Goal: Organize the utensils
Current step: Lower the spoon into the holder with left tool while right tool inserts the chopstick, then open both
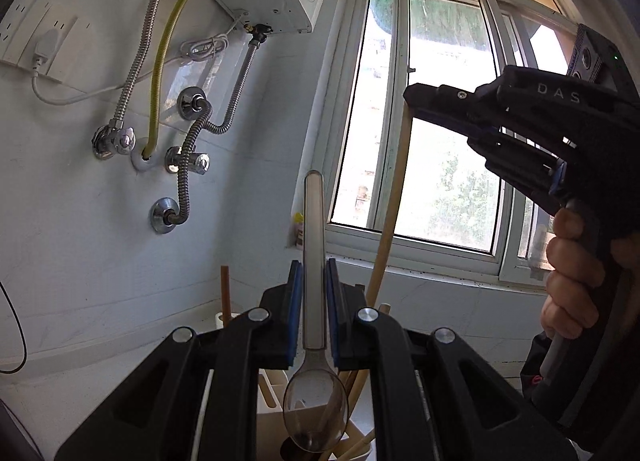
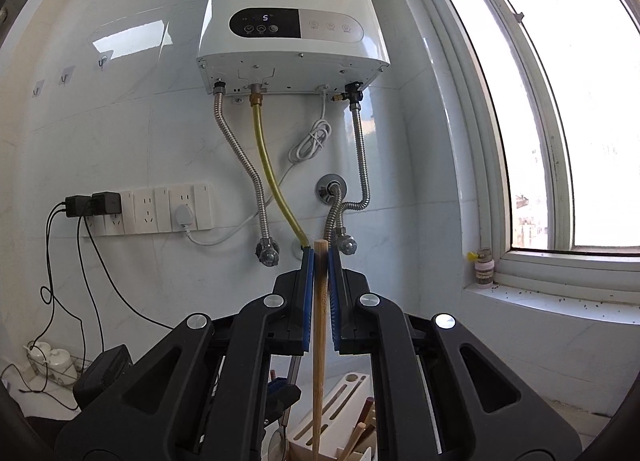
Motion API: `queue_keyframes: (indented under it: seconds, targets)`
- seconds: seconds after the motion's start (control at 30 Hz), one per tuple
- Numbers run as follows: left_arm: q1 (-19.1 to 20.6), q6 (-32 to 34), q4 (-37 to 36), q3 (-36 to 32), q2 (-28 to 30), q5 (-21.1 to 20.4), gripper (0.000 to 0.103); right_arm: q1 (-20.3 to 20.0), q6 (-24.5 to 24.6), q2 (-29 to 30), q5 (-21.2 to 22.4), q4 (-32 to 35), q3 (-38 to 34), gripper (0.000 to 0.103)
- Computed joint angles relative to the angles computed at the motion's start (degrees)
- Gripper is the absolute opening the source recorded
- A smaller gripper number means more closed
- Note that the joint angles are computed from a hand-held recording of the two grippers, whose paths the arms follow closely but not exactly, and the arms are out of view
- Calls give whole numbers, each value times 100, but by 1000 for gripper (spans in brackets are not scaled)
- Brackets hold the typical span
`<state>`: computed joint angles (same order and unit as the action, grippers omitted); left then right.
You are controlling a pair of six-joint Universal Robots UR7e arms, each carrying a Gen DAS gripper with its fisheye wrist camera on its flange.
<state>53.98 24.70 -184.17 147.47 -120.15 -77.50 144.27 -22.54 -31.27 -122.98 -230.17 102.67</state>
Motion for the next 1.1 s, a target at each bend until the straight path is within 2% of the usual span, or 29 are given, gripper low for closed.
queue_keyframes:
  seconds: [0.2, 0.4, 0.47, 0.83, 0.97, 1.1]
  targets:
    - [282, 243, -378, 121, 124, -180, 11, -69, 223, 56, -159, 110, 85, 7]
    - [160, 661, -973, 428, 151, 111, 11, -100, 401, 59, -182, 214, 196, 7]
    - [109, 824, -922, 522, 50, 215, 11, -103, 441, 52, -196, 265, 235, 7]
    - [-106, 905, 477, 588, -825, 864, 12, -92, 791, -11, -259, 490, 422, 7]
    - [-453, 910, 1095, 631, -1321, 1347, 12, -86, 994, -40, -305, 647, 535, 7]
    - [-765, 762, 2008, 591, -1898, 1776, 12, -82, 1184, -73, -378, 748, 696, 7]
